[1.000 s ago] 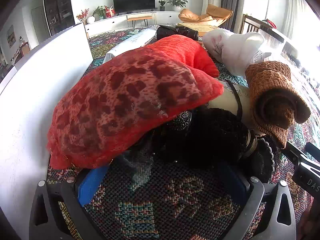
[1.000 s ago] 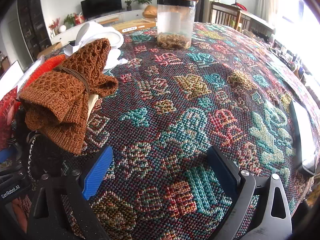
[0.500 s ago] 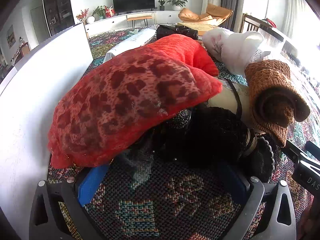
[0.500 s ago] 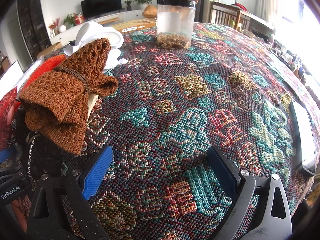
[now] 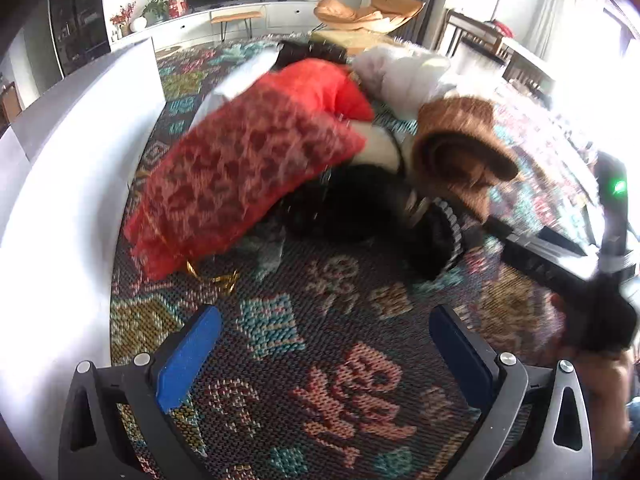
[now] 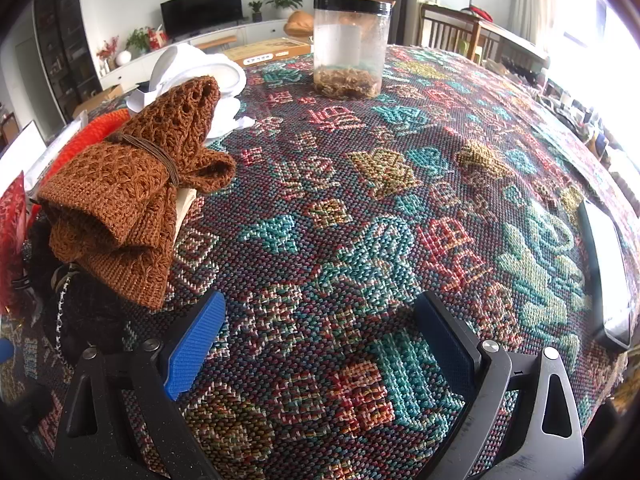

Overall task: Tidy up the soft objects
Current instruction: 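Grasp the white wipes packet with left tool while right tool grasps the white towel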

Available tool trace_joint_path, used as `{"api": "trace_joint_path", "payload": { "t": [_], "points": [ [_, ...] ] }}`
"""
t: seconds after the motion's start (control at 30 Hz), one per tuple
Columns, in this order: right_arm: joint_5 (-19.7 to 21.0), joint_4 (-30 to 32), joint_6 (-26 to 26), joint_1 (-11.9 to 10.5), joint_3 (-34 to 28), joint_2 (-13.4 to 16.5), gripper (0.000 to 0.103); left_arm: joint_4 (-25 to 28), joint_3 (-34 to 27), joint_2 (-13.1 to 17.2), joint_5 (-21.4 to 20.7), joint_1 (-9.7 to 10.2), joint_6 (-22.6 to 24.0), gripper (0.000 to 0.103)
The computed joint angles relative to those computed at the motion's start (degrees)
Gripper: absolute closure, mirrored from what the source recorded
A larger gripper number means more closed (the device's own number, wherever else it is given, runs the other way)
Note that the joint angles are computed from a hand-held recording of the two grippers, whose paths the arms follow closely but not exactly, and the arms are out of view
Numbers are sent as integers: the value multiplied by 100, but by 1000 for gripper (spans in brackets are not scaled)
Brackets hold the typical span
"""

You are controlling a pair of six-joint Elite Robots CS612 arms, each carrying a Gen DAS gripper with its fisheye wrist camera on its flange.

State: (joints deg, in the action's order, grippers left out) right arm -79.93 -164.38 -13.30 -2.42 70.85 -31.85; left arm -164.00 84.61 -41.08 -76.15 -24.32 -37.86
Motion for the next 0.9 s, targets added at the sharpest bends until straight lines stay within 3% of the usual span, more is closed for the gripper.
{"api": "trace_joint_path", "payload": {
  "t": [0.13,0.23,0.4,0.5,0.6,0.7,0.73,0.8,0.9],
  "points": [
    [1,-6,0,-1,7,-2,6,-562,-111,-161,-54,153,185,0],
    [0,-5,0,0,5,-1,6,-504,-613,-1,-221,417,121,0],
    [4,-12,2,-1,12,-4,6,927,-1883,693,-499,857,-317,1],
    [0,-14,1,0,13,-4,6,1380,-2269,995,-905,994,-534,1],
    [0,-16,1,-1,15,-4,6,1110,-2268,1149,-1667,1150,-1095,1],
    [79,7,-4,-14,15,-11,6,388,-2041,1145,-2063,1249,-1704,2],
    [207,21,44,-43,32,-29,6,240,-1978,1132,-2180,1273,-1811,12],
    [831,197,352,-179,21,-85,7,298,-1942,1105,-2285,1292,-1656,34],
    [1230,2,782,-253,-211,-114,7,329,-1917,1057,-2283,1276,-1336,42]
  ]
}}
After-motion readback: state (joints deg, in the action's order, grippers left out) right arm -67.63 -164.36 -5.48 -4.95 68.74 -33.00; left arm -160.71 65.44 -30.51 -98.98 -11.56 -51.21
